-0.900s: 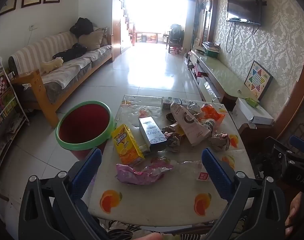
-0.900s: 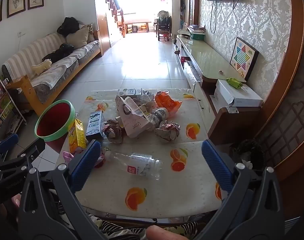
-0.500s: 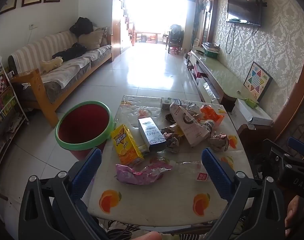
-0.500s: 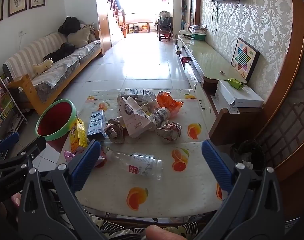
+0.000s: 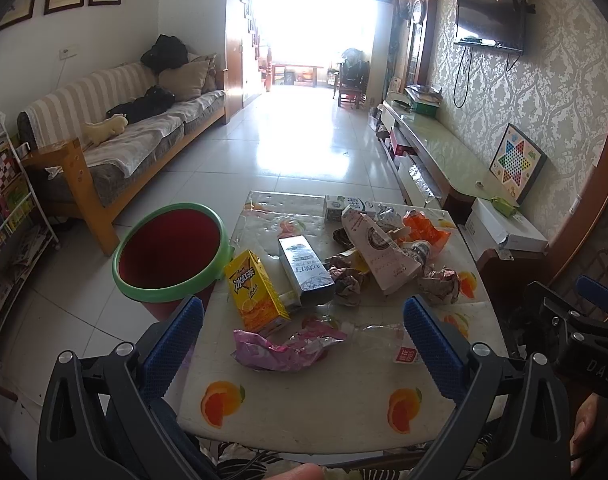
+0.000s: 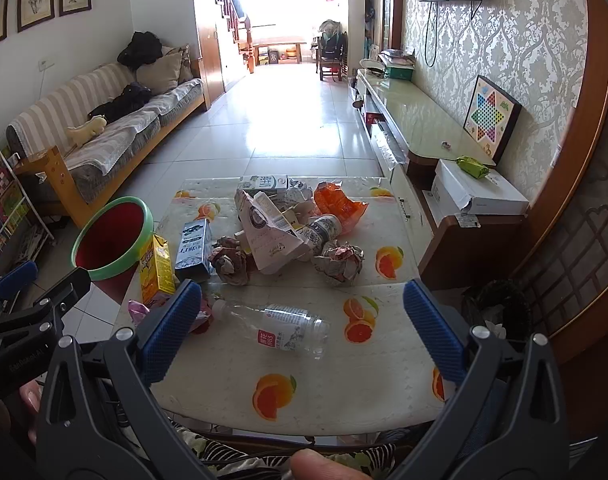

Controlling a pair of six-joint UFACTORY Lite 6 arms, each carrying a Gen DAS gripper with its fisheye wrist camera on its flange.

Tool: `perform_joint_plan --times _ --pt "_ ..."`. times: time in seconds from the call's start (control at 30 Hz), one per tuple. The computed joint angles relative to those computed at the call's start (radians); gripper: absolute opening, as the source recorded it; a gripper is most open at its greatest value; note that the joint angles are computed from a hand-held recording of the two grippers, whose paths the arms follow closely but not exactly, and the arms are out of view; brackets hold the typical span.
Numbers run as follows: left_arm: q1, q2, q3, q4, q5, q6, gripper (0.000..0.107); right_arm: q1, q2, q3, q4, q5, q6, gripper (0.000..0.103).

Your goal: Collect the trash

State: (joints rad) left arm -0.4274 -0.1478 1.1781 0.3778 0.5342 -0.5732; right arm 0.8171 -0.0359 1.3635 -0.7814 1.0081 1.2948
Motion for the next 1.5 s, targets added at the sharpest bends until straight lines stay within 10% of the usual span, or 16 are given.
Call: perform_joint_plan --times 1.5 --pt "0.009 -0.005 -0.008 0.0 -0.001 0.005 0.096 -0.007 -0.012 -0.013 0.003 -0.011 -0.007 0.1"
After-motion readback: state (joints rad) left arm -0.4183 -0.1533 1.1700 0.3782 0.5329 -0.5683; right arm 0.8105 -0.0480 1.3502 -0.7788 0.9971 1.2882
